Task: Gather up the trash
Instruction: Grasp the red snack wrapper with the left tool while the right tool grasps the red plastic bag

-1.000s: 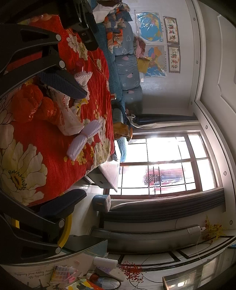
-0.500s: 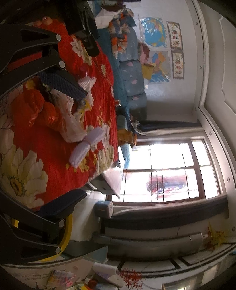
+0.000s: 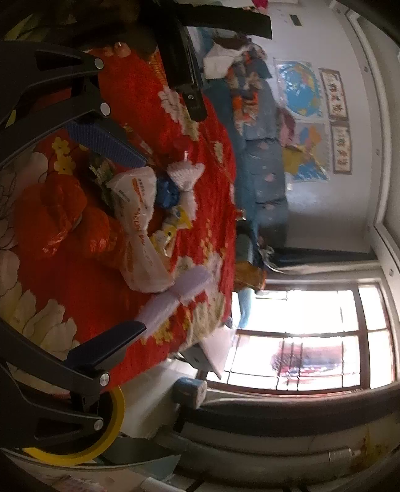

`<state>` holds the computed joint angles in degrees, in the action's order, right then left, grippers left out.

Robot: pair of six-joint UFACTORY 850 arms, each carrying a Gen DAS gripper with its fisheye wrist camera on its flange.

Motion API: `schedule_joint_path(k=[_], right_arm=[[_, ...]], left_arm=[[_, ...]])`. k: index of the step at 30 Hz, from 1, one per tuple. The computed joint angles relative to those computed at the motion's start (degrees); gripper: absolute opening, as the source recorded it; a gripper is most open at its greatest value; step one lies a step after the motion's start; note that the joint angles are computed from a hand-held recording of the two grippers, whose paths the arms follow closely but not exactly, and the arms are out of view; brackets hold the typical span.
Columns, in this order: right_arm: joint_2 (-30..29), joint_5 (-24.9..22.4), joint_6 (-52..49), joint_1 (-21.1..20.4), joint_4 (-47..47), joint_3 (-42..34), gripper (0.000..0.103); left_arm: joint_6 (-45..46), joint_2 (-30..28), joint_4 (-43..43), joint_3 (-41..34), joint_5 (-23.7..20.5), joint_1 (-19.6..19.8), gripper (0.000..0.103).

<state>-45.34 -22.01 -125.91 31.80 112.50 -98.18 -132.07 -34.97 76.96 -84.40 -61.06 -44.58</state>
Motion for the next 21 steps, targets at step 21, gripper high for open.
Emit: schedule_joint_path(k=[21], right_arm=[[-12.1, -7.2, 62.9, -0.3, -63.5, -19.1, 0.077]], left_arm=[[12.1, -3.7, -13.0, -1.4, 20.8, 5.5, 0.066]])
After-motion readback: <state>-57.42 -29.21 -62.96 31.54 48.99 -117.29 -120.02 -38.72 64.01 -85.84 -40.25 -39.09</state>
